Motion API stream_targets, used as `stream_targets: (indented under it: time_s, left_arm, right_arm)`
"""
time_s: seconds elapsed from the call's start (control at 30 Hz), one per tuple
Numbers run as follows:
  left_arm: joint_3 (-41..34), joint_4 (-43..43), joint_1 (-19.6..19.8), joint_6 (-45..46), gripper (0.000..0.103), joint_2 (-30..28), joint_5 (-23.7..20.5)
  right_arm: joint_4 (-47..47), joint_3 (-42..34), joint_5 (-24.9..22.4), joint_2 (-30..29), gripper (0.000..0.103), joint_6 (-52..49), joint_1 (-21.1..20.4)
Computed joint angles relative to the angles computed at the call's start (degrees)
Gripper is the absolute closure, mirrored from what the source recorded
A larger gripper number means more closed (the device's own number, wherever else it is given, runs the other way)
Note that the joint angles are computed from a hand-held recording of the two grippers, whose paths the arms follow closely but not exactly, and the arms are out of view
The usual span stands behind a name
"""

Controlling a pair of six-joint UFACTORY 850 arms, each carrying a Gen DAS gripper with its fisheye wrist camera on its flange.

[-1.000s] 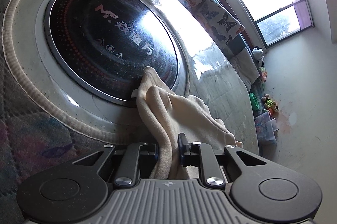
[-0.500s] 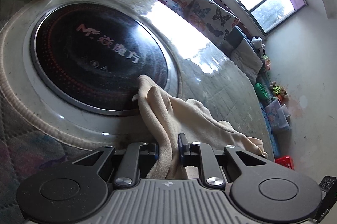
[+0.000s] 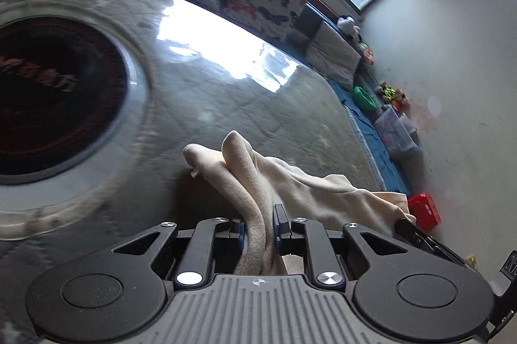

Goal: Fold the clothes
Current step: 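Carry the bundle with the left gripper away from the cooktop across the table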

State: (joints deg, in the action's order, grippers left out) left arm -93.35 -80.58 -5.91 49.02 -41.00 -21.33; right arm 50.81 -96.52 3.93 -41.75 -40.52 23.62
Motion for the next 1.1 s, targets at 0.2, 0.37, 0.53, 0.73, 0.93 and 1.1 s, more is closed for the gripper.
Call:
stream_targets:
  time_s: [0.2, 0.37, 0.53, 0.73, 0.93, 1.1]
  left_arm:
    - [-9.3, 9.4, -2.8, -8.1, 0.086, -5.5, -2.3]
    - [-16.1, 15.5, -4.9, -13.5, 0.086, -9.5, -3.3]
    - [-21.9, 23.6, -6.4, -19.6, 0.086, -13.0, -4.1]
    - [-25.0, 28.9, -6.9, -23.7, 0.086, -15.2, -5.9]
    - [-25.7, 34.1, -6.8, -27.4, 0.085, -16.1, -7.4]
    - [-24.3, 36.3, -6.8, -28.8, 0.077, -15.2, -6.8]
  right_arm:
    - [17.9, 2.1, 4.8, 2.1, 0.094, -18.2, -1.9]
    - [24.2, 2.4, 7.3, 2.5, 0.094, -25.1, -3.2]
    - [29.2, 1.7, 8.9, 1.6, 0.094, -29.7, -4.2]
    - [34.9, 2.3, 9.5, 0.9, 0.094, -34.5, -4.9]
    - [42.1, 1.1, 9.9, -0.9, 0.094, -41.8, -5.3]
    - [50.5, -0.2, 9.9, -2.3, 0.093, -49.9, -5.5]
